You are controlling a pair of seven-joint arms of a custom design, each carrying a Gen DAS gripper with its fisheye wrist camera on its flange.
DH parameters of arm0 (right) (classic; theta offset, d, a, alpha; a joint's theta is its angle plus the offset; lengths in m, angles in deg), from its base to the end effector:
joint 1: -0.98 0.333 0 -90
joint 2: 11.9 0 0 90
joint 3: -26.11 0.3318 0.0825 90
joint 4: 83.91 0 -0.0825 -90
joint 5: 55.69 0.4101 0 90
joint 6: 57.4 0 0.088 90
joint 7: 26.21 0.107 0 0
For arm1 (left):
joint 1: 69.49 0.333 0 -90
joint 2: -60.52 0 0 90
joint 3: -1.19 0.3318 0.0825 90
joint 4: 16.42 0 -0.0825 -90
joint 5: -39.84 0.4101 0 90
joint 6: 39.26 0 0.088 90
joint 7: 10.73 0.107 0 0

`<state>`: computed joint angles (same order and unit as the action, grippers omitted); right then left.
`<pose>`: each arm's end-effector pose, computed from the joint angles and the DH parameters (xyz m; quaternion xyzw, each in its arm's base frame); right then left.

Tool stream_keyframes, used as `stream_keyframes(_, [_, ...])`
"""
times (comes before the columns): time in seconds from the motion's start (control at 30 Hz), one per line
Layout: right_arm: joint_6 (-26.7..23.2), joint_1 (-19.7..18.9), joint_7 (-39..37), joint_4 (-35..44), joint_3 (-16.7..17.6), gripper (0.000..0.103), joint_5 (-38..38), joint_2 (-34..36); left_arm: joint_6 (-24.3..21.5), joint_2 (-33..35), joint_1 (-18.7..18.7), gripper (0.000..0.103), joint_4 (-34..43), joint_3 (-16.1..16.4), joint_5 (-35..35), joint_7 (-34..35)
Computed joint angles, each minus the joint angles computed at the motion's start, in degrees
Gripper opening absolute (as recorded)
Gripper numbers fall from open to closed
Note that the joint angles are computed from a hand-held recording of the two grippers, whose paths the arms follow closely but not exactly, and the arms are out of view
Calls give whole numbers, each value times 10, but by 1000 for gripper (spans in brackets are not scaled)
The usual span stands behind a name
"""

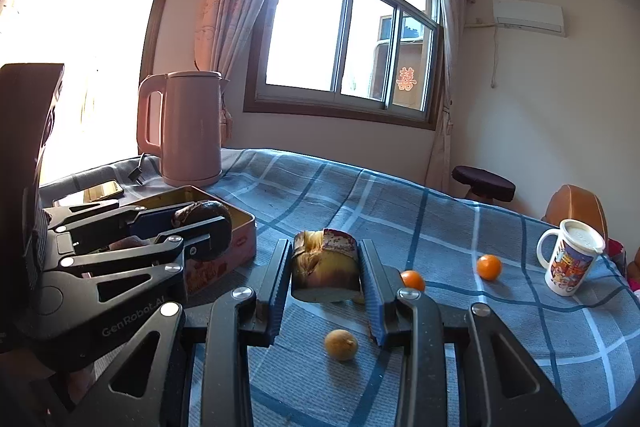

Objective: Organize fruits
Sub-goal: 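Carry the mangosteen and wrapped snack over the open tin box with both tools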

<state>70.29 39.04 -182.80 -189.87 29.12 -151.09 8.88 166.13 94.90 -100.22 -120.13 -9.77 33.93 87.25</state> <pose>0.5367 0.4233 0.3560 -0.5449 0.6027 -0.4882 0.3185 0.5650 -0.4510 0.3543 -0.3733 0.7427 -0.5090 0.2234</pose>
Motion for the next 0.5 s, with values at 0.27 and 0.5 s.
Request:
stream_keyframes(0.27, [17, 3, -18, 29, -5, 36, 7, 21, 0, -4, 8, 28, -5, 3, -2, -6])
stream_keyframes(0.5, [29, 10, -35, 51, -14, 36, 13, 35, 1, -6, 16, 28, -10, 3, -4, -13])
